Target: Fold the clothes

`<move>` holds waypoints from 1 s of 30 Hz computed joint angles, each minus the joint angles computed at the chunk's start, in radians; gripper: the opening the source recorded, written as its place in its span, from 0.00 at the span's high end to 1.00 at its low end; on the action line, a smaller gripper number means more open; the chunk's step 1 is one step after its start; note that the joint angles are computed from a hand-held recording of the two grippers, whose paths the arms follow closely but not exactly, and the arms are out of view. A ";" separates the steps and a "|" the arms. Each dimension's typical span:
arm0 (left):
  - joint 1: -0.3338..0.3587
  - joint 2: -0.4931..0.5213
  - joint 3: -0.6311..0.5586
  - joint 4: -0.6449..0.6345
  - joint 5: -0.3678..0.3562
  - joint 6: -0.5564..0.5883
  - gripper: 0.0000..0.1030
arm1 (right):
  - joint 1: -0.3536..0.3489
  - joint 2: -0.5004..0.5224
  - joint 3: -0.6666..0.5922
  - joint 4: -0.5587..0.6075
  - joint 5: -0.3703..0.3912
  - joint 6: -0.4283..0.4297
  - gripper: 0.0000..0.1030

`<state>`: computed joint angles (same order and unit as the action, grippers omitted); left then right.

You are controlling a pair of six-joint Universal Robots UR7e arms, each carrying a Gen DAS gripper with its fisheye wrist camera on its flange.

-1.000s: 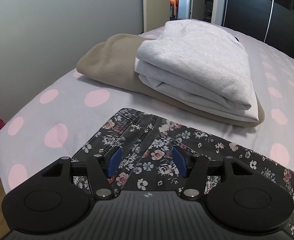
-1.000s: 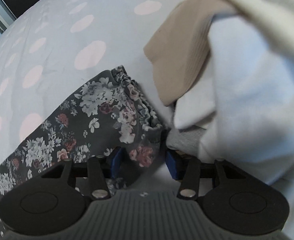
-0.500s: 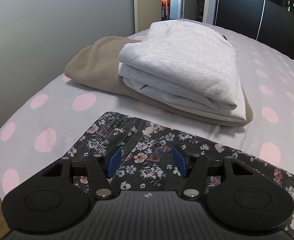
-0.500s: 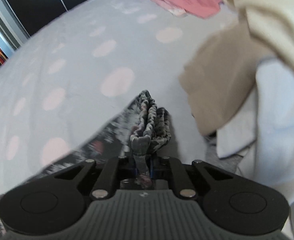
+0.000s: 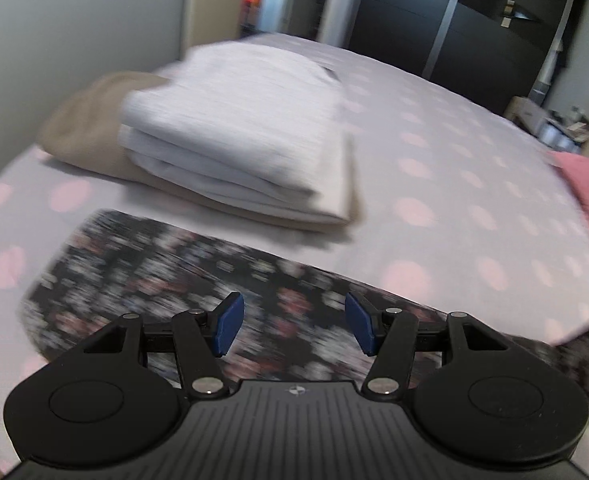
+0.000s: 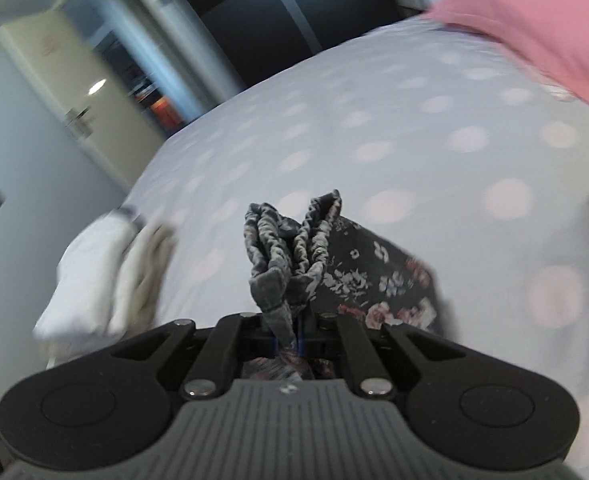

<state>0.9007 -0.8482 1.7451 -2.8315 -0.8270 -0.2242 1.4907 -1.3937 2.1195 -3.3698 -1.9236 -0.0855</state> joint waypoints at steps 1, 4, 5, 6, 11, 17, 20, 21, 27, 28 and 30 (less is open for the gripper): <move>-0.004 -0.001 0.002 0.011 -0.024 -0.003 0.48 | 0.012 0.019 0.005 0.000 0.003 -0.015 0.91; -0.020 0.005 0.004 0.057 -0.077 -0.014 0.48 | 0.050 0.086 0.014 0.005 -0.026 -0.098 0.91; -0.024 0.008 0.005 0.071 -0.095 -0.016 0.48 | 0.062 0.111 0.017 0.004 -0.042 -0.130 0.91; -0.026 0.013 0.005 0.083 -0.115 -0.019 0.48 | 0.074 0.137 0.020 0.000 -0.060 -0.165 0.91; -0.023 0.039 0.008 0.143 -0.225 -0.049 0.48 | 0.096 0.249 0.048 -0.032 -0.141 -0.352 0.91; 0.006 0.057 -0.003 0.190 -0.339 -0.122 0.48 | 0.071 0.265 0.058 0.044 -0.127 -0.415 0.78; 0.017 0.064 -0.015 0.202 -0.361 -0.144 0.48 | 0.060 0.209 0.070 0.128 -0.061 -0.357 0.58; 0.018 0.067 -0.019 0.207 -0.362 -0.147 0.48 | 0.060 0.191 0.077 0.147 -0.043 -0.343 0.56; 0.020 0.085 -0.039 0.234 -0.368 -0.150 0.48 | 0.084 0.175 0.105 0.064 -0.023 -0.336 0.53; 0.019 0.088 -0.042 0.238 -0.367 -0.149 0.48 | 0.085 0.184 0.096 0.060 -0.033 -0.327 0.54; 0.017 0.094 -0.047 0.245 -0.366 -0.148 0.48 | 0.087 0.206 0.073 0.067 -0.063 -0.313 0.60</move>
<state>0.9177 -0.7541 1.6979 -2.5861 -1.1932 -0.3717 1.5773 -1.1879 2.1927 -3.3032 -1.9867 -0.3987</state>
